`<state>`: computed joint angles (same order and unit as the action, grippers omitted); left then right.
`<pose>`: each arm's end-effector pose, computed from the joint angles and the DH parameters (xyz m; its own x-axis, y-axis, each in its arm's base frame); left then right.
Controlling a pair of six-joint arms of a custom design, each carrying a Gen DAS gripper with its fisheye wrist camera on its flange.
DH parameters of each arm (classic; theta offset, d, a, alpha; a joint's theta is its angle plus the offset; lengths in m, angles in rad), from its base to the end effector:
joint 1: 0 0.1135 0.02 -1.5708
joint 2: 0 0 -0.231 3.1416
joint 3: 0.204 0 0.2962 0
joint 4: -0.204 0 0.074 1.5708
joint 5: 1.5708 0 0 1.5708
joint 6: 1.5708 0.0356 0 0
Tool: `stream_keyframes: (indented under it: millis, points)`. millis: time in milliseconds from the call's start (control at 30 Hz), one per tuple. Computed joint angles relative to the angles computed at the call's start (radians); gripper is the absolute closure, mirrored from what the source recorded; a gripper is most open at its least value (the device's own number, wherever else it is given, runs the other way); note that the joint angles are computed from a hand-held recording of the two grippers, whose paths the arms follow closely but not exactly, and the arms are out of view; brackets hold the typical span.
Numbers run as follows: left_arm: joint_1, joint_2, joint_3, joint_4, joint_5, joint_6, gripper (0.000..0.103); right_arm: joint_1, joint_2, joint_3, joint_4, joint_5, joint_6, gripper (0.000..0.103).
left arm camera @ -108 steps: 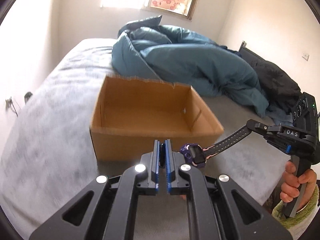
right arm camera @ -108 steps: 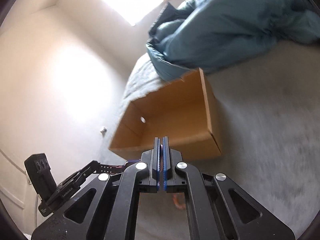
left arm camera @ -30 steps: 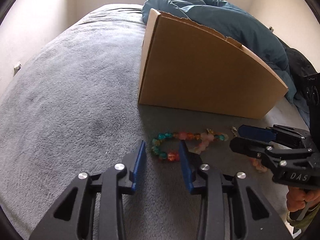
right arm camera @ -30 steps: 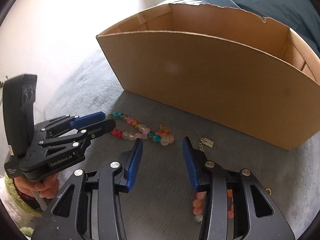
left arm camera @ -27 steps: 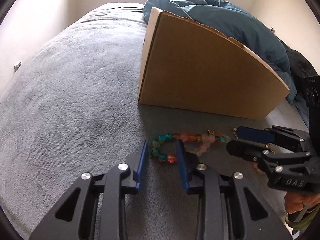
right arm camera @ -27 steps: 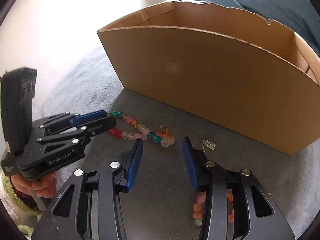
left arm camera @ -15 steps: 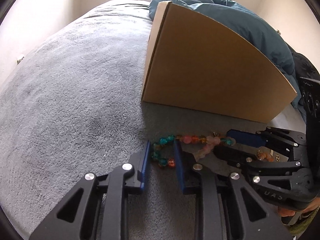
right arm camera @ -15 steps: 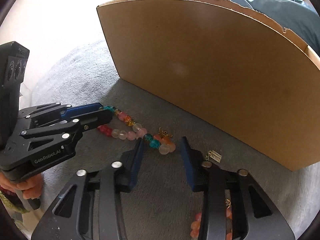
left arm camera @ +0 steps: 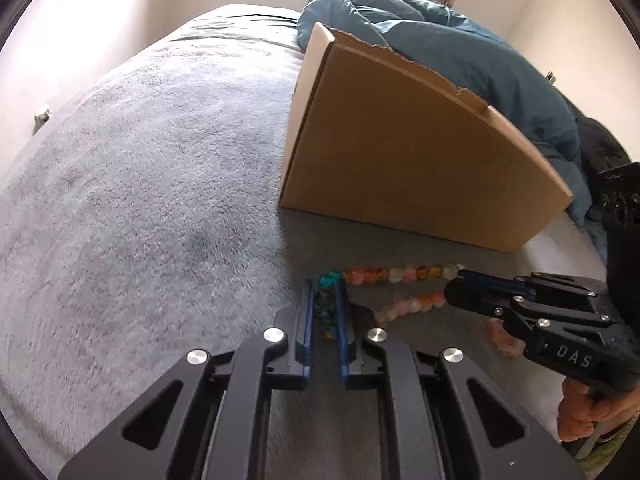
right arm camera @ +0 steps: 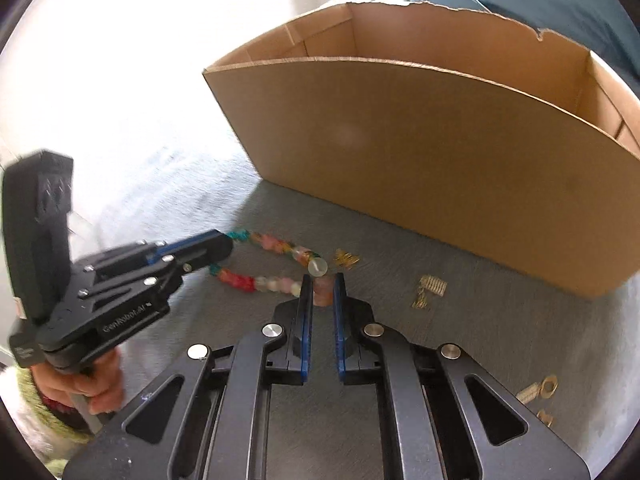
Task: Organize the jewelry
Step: 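Move the left tool to the bead necklace and close on its beads, then lift the bead necklace with the left tool and carry it over the box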
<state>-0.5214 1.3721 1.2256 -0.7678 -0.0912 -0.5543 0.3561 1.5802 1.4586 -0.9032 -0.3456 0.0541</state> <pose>0.2938 -0.1650 0.2703 -0.8197 -0.1336 -0.5569 0.0192 0.9654 -0.2599 0.3456 0.1414 0.2770 -0.8265 -0.2531 -0.5029 -0.4488 0.8354 0.3172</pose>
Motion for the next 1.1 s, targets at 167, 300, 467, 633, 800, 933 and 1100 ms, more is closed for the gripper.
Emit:
stream_keyframes:
  millis: [167,300,467,633,800,933,1100]
  points:
    - [-0.001,-0.098,-0.027,-0.086,0.068,-0.021,0.094,-0.026,-0.091,-0.057,-0.066,-0.103,0.044,0.095]
    - [-0.016,-0.178,-0.067,-0.168,0.096,-0.037,0.094,-0.003,-0.149,-0.13,-0.079,-0.155,0.123,0.095]
    - [-0.03,-0.197,-0.129,-0.168,0.088,-0.042,0.093,0.062,-0.151,-0.185,-0.057,-0.084,0.174,0.09]
    - [-0.019,-0.225,-0.148,-0.162,0.105,-0.027,0.093,0.078,-0.17,-0.191,-0.059,-0.043,0.186,0.084]
    - [-0.024,-0.19,-0.123,-0.172,0.094,-0.011,0.093,0.116,-0.15,-0.188,-0.039,0.005,0.192,0.084]
    - [-0.049,-0.153,-0.107,-0.17,0.052,-0.003,0.092,0.127,-0.109,-0.183,-0.006,0.033,0.186,0.084]
    - [-0.072,-0.134,-0.099,-0.163,0.011,0.006,0.092,0.156,-0.115,-0.188,-0.003,0.096,0.154,0.084]
